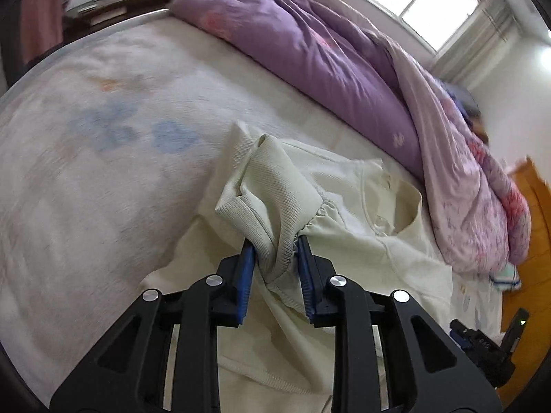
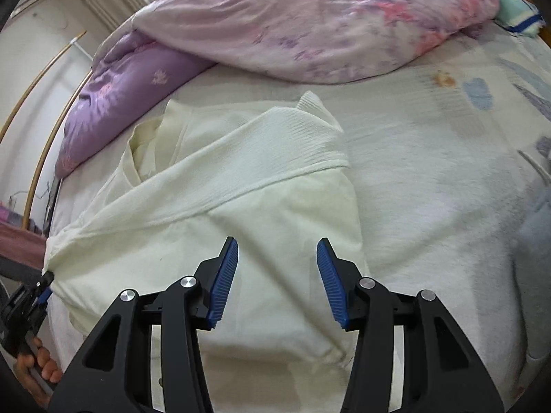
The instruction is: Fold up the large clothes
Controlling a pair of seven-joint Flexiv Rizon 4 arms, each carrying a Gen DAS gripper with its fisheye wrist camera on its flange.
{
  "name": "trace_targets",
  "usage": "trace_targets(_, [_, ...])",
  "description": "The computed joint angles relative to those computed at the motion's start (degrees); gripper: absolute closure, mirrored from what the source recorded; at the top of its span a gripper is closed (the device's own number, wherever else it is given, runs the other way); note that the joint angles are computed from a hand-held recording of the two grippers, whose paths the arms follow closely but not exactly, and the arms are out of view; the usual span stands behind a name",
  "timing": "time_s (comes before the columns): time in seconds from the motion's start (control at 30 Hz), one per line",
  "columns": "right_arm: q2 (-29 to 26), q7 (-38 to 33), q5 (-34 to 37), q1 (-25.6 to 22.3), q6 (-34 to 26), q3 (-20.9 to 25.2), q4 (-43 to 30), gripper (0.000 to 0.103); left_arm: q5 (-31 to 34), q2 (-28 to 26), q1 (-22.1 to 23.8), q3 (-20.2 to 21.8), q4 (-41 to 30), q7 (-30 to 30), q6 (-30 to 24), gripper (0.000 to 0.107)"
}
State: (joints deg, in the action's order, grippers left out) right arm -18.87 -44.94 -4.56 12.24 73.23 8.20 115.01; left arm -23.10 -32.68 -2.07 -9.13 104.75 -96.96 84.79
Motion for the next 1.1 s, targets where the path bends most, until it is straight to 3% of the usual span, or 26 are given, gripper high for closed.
trace_targets(0.03, [-0.6,-0.8,0.3,-0.2,-0.8,0.5,-0.8,0.057,0.5,-0.7,0.0,0.3,-0.7,0.4,-1.9,0.075])
trace_targets(0.07, [-1.0,-1.1,0.4,-0.2,-1.3,0.6,-1.2,0.057,4.5,-1.3,-1.1,2.4,-2.7,-2.0,-5.8,0.075])
trace_targets(0.13, [-2.1,-2.0,1.1,-0.3,-4.0,1.2,-2.9,0.057,5.1,-3.6,-4.9,7.4,-6.5,-2.0,-11.9,0.073])
trace_targets(0.2, [-1.9,-3.5,0.9,0.0,-5.8,1.6,-3.8,0.057,4.5,-4.1,-3.8,6.7,-7.4,-2.7,-14.4,0.064])
trace_targets(0.27, [-0.7,-3.8,1.2,0.6,-5.6,2.0,-3.3,0.057,2.8,-4.3,-2.0,4.6,-7.5,-2.2,-14.2,0.047])
trace_targets(0.33, [1.7,-3.5,5.0,0.5,-3.5,3.9,-1.3,0.056,3.7,-3.9,-2.9,5.9,-7.5,-3.6,-12.4,0.042])
trace_targets(0.4, [4.1,-1.1,5.4,2.2,-1.0,3.9,2.1,0.054,2.4,-3.2,-1.3,4.0,-6.8,-2.6,-11.7,0.039])
trace_targets(0.47, [5.1,-0.2,9.0,2.6,-0.3,5.9,4.0,0.054,0.7,-2.9,0.4,1.9,-5.7,-1.1,-10.0,0.039])
trace_targets(0.53, [4.6,-1.4,12.9,2.6,-0.7,8.0,4.2,0.054,0.3,-3.2,0.6,2.2,-6.6,-0.9,-12.1,0.044])
trace_targets(0.6, [2.7,-1.9,16.5,2.9,-0.1,9.2,4.2,0.054,2.1,-3.8,-1.0,4.7,-8.9,-1.8,-15.3,0.073])
trace_targets(0.67, [0.6,-1.4,20.1,2.8,2.6,9.9,4.2,0.054,1.8,-3.5,-0.3,3.7,-9.0,-0.6,-16.3,0.086])
trace_targets(0.83, [-1.8,-0.2,23.7,1.3,11.4,11.2,4.2,0.052,2.9,-1.3,-1.3,4.3,-10.2,0.3,-18.2,0.087])
trace_targets(0.97, [-2.9,1.5,21.1,1.0,13.3,10.5,4.2,0.051,4.1,-1.5,-2.1,5.1,-11.3,0.4,-19.3,0.078])
trace_targets(1.1, [-3.0,5.7,14.5,4.4,13.3,5.4,4.7,0.049,5.0,-3.8,-2.0,6.6,-13.8,-1.4,-24.4,0.077])
